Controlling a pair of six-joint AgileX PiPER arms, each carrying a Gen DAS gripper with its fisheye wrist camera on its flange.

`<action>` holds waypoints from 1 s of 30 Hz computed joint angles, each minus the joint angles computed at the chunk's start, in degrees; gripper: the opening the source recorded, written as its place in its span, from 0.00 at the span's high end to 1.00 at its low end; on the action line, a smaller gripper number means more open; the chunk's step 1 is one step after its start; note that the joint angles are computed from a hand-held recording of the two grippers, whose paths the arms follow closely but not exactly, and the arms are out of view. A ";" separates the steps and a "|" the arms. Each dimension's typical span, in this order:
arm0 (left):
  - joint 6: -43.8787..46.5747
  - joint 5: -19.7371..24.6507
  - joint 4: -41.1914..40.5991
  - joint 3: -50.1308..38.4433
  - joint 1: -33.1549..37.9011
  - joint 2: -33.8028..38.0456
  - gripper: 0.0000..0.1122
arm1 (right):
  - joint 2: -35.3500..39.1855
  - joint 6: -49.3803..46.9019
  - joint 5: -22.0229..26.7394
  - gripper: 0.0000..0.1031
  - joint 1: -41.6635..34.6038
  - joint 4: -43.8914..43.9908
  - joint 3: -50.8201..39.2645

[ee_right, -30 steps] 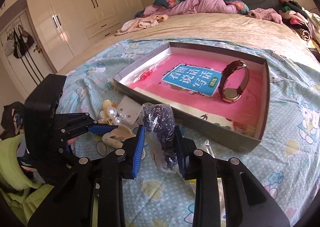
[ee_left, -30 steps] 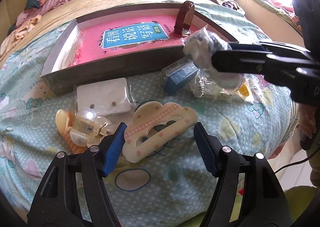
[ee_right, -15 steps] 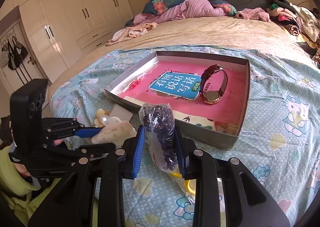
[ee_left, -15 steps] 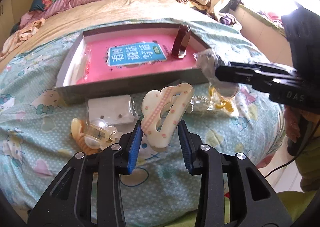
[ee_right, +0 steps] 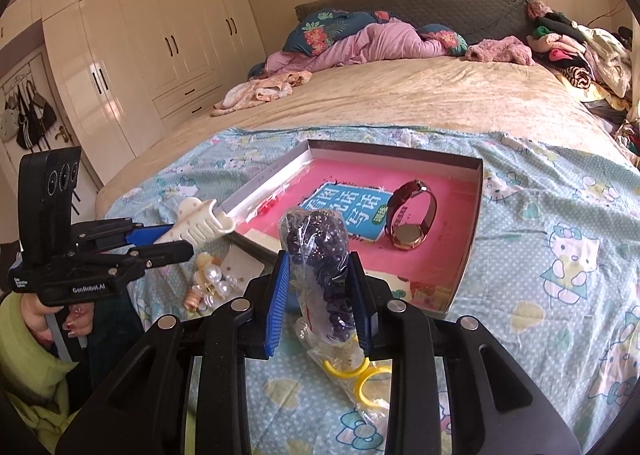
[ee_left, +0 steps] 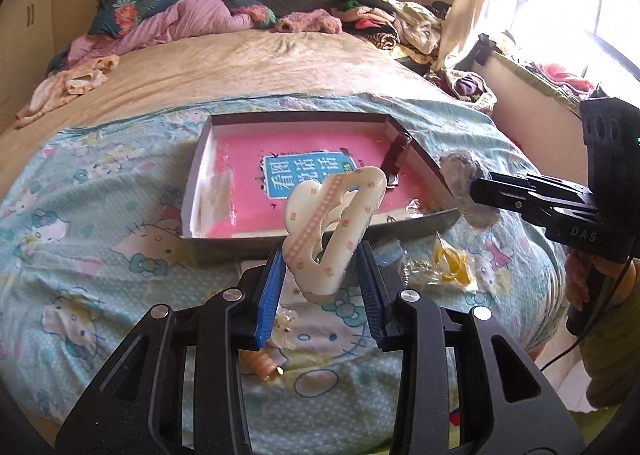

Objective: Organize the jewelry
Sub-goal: 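Carry the cream hair claw into the pink box and open the left tool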

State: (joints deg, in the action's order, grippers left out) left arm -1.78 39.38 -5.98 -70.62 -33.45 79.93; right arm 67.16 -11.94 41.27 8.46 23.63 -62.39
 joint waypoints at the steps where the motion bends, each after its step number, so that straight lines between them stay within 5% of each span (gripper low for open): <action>1: 0.22 0.12 -0.17 -0.50 0.66 0.09 0.75 | 0.24 0.39 0.05 0.73 0.08 -0.46 -0.58; 30: 0.23 -0.21 -1.68 -13.07 8.95 9.63 0.75 | 4.32 2.01 -4.32 0.73 -5.93 -3.25 -5.03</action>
